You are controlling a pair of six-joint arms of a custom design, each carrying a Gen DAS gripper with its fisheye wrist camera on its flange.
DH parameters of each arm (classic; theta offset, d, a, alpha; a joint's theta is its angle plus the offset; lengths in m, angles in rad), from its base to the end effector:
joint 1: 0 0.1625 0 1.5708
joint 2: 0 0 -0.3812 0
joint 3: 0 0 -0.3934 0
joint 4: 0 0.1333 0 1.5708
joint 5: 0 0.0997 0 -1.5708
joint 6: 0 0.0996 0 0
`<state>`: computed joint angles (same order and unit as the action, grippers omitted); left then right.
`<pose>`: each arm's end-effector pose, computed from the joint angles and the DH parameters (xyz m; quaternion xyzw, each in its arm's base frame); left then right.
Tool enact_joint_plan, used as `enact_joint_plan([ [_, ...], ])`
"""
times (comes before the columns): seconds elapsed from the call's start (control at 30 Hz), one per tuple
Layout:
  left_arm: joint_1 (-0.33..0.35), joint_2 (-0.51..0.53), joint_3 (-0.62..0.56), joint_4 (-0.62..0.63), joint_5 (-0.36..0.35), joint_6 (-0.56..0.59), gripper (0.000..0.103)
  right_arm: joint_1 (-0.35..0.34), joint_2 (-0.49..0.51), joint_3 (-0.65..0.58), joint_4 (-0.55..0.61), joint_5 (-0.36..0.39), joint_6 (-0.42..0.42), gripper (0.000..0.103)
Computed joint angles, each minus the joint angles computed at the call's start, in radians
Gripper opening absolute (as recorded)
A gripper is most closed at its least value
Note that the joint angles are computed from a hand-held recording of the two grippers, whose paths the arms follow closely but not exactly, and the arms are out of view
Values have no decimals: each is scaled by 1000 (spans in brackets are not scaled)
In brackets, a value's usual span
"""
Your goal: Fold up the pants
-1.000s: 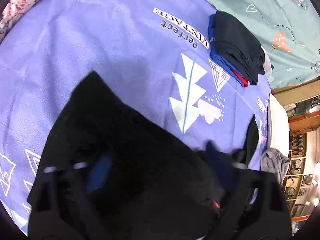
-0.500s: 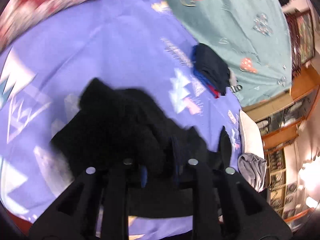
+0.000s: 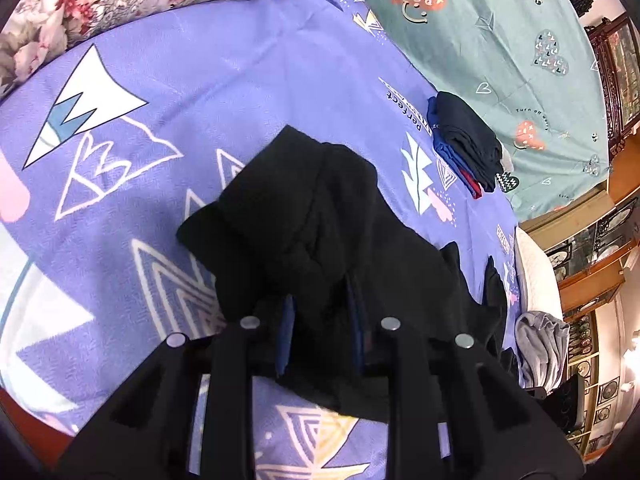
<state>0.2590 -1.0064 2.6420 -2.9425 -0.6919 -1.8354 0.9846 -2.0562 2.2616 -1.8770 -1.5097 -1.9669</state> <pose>-0.1957 -0.2691 0.0047 -0.1781 0.8810 -0.4221 0.1179 -0.0590 -0.3407 0.3306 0.6369 -0.7687 0.0438 0.0393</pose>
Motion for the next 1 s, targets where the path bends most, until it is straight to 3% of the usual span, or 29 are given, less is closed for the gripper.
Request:
enact_joint_plan([
  [0.07, -19, -2, 13, 20, -10, -37, 25, 2, 2, 8, -13, -14, 0, 3],
  [0.23, -21, 76, 25, -70, -24, -57, 26, -2, 19, 37, -71, -77, -8, 3],
  [0.3, -26, 77, 20, -96, -4, -25, 40, 2, 30, 23, -57, -83, 13, 3],
  [0.37, -6, 73, -19, -97, 19, 60, 77, 1, 21, 31, -65, -83, 5, 3],
  [0.43, 49, 68, -79, -44, -2, 145, 80, 2, 13, 40, -75, -83, 4, 4],
  [0.47, 82, 75, -96, -52, -22, 172, 79, 1, 10, 42, -76, -83, 3, 4],
  [0.53, 130, 97, -92, -117, -48, 168, 59, -5, 6, 44, -76, -77, 7, 5],
  [0.57, 137, 96, -81, -132, -48, 154, 30, -9, 4, 45, -74, -74, 9, 5],
  [0.6, 131, 92, -71, -143, -42, 146, 17, -12, 4, 44, -72, -71, 13, 5],
  [0.67, 69, 72, -32, -147, 0, 85, 15, -25, -4, 41, -57, -50, 19, 4],
  [0.8, -43, -20, -6, 76, 38, -82, 13, -35, -8, 3, 19, -5, 26, 4],
  [0.9, -42, -32, 2, 141, 4, -136, 13, -19, 9, 12, -15, -55, 34, 4],
  [0.97, 7, 8, -8, 128, -56, -135, 19, -20, -1, 46, -68, -79, 15, 9],
  [1.0, 15, 17, -18, 139, -59, -133, 20, -21, -9, 49, -63, -76, 11, 21],
])
